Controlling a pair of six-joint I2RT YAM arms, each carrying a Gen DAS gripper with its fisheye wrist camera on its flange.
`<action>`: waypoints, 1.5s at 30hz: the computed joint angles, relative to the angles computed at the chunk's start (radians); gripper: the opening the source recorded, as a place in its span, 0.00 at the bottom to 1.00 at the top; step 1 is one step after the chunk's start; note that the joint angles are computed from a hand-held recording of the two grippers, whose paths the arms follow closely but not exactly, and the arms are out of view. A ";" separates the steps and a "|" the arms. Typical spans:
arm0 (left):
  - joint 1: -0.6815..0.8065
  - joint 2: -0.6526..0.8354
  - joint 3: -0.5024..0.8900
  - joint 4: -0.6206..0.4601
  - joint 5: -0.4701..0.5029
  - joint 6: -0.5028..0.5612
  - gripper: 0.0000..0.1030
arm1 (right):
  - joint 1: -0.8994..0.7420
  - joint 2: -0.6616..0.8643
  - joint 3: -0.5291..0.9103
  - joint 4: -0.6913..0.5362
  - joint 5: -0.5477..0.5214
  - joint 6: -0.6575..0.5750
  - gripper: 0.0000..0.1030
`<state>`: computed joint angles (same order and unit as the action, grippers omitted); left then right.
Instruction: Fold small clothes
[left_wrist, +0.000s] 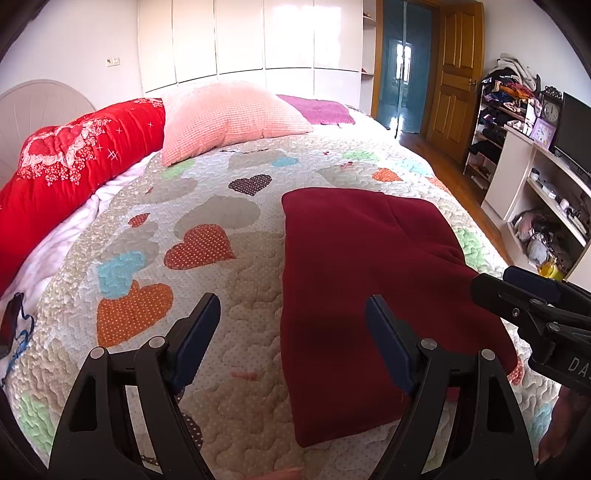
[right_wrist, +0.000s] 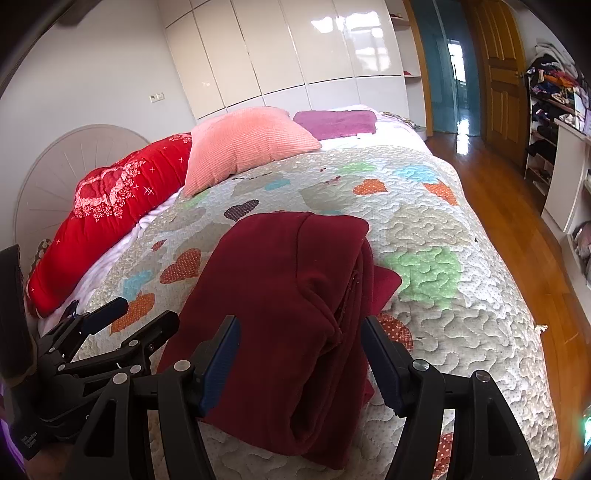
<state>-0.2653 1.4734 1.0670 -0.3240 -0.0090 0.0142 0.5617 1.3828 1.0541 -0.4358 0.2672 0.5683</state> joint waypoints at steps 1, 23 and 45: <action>0.000 0.002 0.000 0.000 0.001 0.000 0.78 | -0.001 0.001 0.000 0.001 -0.002 -0.001 0.63; -0.005 0.035 0.016 -0.005 -0.005 -0.006 0.78 | -0.008 0.033 0.011 0.006 -0.028 0.003 0.63; -0.005 0.053 0.024 0.001 0.003 -0.008 0.78 | -0.006 0.064 0.024 0.004 -0.035 0.012 0.63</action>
<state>-0.2701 1.5266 1.0909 -0.3227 -0.0065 0.0067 0.5561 1.4464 1.0785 -0.4318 0.2320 0.5807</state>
